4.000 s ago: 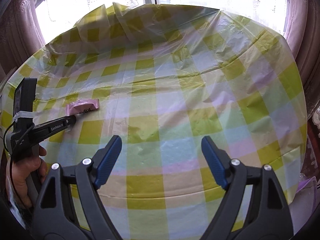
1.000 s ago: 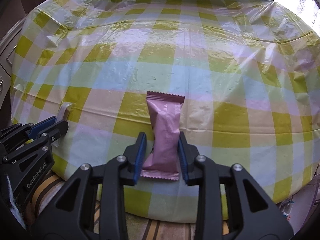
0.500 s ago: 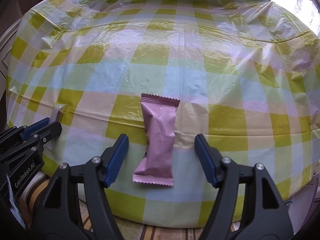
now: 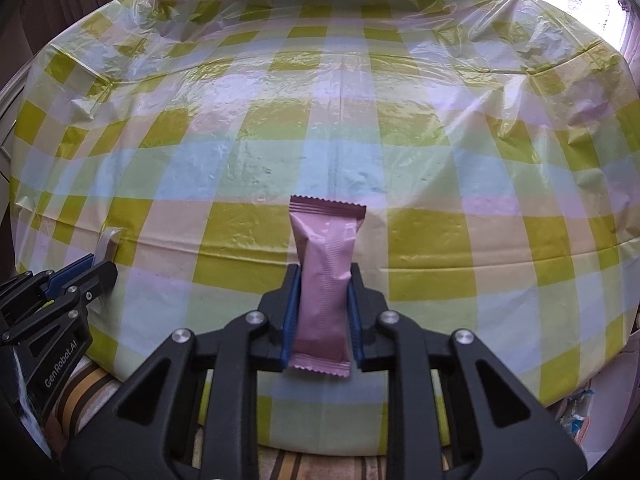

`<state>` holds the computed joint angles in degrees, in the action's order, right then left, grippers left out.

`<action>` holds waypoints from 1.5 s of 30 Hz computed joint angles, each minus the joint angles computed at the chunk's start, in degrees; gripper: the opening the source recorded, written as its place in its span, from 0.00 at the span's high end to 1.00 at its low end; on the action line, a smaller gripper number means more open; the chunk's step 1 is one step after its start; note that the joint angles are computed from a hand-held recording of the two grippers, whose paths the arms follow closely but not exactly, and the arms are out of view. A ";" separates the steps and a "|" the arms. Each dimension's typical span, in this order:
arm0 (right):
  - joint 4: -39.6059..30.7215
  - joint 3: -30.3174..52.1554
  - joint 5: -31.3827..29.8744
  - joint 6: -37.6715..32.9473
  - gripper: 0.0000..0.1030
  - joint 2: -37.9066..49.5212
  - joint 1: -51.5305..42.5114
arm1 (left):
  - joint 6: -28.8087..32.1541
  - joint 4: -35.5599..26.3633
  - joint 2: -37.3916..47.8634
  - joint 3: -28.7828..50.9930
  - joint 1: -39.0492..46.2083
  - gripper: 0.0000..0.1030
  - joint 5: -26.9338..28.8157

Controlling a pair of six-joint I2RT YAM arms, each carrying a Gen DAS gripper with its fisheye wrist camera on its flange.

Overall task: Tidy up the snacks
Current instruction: 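Lift both held snacks and carry them over the purple-rimmed box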

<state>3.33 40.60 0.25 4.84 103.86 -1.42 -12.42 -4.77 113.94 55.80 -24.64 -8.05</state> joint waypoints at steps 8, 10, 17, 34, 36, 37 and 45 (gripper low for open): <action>-1.03 -2.05 1.65 0.00 0.78 -3.73 1.58 | 0.51 1.74 -3.83 -3.47 -0.72 0.85 0.49; -1.38 -3.22 2.28 0.00 0.78 -5.51 2.00 | 0.48 1.83 -4.59 -4.08 -0.92 0.85 0.52; -2.92 -8.20 2.99 -0.24 0.78 -13.24 1.50 | -0.29 1.72 -8.47 -6.59 -3.82 0.85 -0.46; -12.39 -15.64 -1.06 -4.59 0.78 -30.64 -6.43 | -1.73 -1.75 -14.52 -9.06 -11.37 0.85 -2.31; -13.29 -16.31 -1.46 -5.10 0.78 -32.19 -7.46 | -1.77 -2.21 -14.90 -8.99 -12.33 0.85 -2.57; -13.80 -16.60 -1.78 -5.40 0.78 -33.00 -8.03 | -1.78 -2.36 -14.98 -8.95 -12.80 0.85 -2.73; -17.40 -18.69 -5.11 -9.02 0.78 -39.00 -13.28 | -2.27 -4.12 -15.50 -8.12 -16.97 0.85 -4.22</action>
